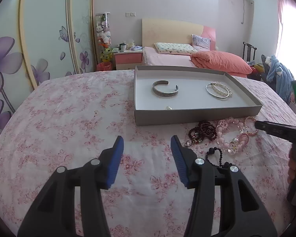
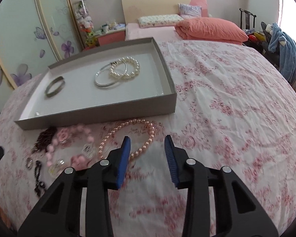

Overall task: Organize jewelry
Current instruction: 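Grasp the silver ring with the left tool while the right grasps the pink pearl bracelet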

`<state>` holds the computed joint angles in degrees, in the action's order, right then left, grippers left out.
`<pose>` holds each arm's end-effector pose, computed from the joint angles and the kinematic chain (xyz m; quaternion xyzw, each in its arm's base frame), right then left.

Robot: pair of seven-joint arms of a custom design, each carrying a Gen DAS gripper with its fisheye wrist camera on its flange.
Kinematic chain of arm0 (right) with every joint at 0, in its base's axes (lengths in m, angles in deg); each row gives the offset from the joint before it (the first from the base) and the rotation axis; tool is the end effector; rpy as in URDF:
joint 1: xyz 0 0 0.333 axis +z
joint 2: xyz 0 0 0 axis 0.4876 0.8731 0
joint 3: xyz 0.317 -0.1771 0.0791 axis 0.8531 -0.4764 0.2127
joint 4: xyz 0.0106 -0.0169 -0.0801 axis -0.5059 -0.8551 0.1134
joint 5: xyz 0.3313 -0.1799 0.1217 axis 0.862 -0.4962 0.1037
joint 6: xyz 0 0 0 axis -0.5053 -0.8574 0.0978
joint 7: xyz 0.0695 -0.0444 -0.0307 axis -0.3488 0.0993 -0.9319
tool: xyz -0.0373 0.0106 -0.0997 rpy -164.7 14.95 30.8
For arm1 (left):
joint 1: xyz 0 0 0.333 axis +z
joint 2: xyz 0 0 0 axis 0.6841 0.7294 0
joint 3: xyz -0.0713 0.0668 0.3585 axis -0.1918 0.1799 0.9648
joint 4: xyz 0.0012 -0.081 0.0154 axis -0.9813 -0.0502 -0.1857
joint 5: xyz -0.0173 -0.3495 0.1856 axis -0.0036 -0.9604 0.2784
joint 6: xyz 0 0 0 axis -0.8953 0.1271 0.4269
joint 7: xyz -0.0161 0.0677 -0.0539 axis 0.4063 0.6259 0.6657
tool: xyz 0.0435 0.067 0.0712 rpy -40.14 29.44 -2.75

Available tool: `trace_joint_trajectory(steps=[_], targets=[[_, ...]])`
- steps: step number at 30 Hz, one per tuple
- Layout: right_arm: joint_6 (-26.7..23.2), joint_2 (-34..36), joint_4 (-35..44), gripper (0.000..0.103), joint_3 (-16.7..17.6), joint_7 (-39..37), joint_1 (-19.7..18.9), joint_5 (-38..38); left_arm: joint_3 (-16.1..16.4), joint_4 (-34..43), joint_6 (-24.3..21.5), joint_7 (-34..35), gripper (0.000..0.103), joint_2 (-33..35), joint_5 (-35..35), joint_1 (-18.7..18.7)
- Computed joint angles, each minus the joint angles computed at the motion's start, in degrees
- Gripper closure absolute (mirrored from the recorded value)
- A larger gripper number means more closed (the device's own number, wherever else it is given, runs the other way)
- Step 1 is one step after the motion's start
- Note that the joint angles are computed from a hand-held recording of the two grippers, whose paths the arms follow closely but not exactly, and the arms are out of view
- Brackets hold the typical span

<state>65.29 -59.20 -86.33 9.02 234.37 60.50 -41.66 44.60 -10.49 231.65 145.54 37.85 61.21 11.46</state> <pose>0.5999 0.3726 0.5267 -0.4766 0.8153 -0.2525 0.2106 0.6120 -0.4108 0.5295 -0.4913 0.7613 -0.3583 0.2253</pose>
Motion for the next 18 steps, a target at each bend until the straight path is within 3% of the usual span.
trace_joint_trajectory(steps=[4,7,11,18], targets=[[-1.84,0.09,0.26,0.088,0.24,-2.43,0.62,-0.65,-2.33,0.43,-0.63,3.23,0.053,0.26,-2.28,1.45],[-2.89,-1.04,-1.14,0.095,0.6,-3.66,1.02,-1.16,-5.29,1.33,-2.16,8.32,0.053,0.9,-5.39,3.0],[-5.81,-3.25,-3.77,0.096,0.73,-0.99,1.17,-1.75,-7.06,2.59,-4.9,13.81,0.053,1.72,-8.11,3.05],[-5.58,-4.46,-5.5,0.096,1.88,0.18,-0.23,-2.2,-9.95,3.12,-6.27,21.47,0.053,2.2,-13.72,3.16]])
